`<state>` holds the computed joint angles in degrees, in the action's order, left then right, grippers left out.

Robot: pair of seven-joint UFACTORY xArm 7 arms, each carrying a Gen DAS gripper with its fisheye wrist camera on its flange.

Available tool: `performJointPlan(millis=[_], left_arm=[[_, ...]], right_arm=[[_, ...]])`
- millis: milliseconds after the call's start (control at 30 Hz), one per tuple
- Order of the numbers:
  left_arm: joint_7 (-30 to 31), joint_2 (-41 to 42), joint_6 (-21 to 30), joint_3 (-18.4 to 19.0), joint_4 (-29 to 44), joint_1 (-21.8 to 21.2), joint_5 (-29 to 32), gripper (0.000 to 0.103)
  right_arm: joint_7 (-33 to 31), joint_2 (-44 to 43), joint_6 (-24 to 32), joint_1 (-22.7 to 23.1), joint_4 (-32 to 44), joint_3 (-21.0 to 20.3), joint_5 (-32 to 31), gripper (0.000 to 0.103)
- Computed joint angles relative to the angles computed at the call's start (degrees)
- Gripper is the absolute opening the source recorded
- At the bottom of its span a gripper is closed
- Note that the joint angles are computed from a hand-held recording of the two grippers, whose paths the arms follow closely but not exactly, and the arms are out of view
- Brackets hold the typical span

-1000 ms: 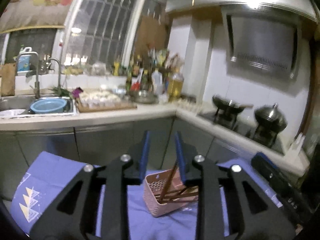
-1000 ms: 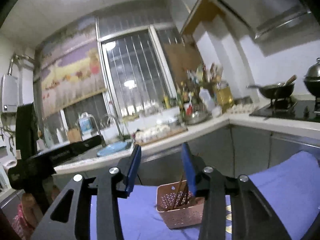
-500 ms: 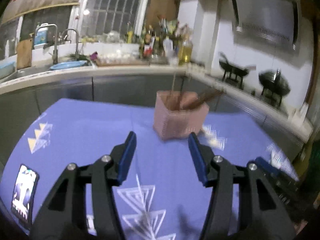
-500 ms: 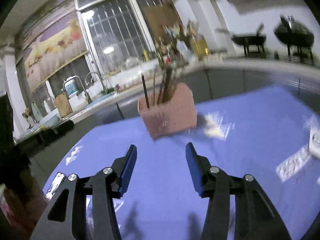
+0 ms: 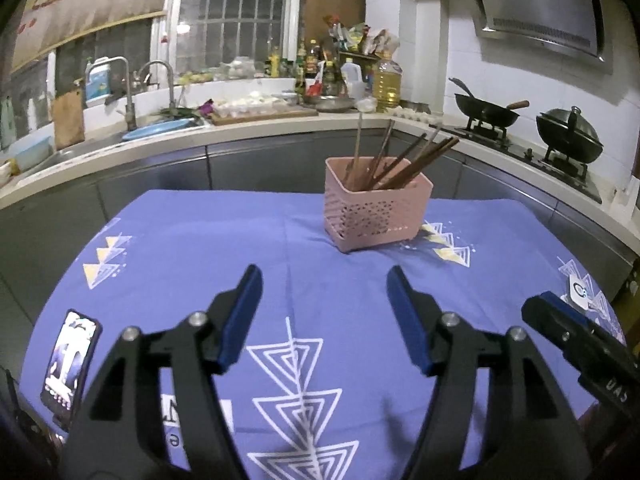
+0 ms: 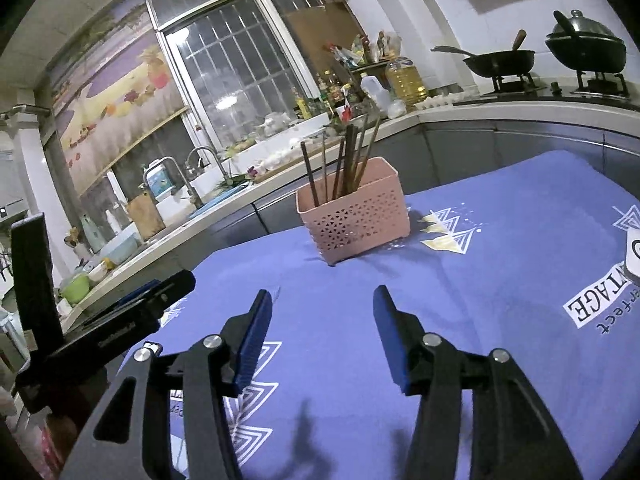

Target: Organize utensils

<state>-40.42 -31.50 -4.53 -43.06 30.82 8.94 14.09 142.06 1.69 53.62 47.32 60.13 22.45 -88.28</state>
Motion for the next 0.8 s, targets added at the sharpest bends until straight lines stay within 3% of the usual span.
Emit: performJointPlan(millis=[400, 800], left_arm=[[-2.9, -1.9, 3.0, 0.3, 0.0, -0.3, 1.5, 0.079], [-5.6, 0.4, 4.5, -1.4, 0.8, 2.6, 4.5, 0.092]], right_arm=[[2.6, -0.8, -1.3, -0.2, -0.6, 0.4, 0.3, 0.061], [3.6, 0.2, -3.7, -0.7, -0.2, -0.4, 1.2, 0.07]])
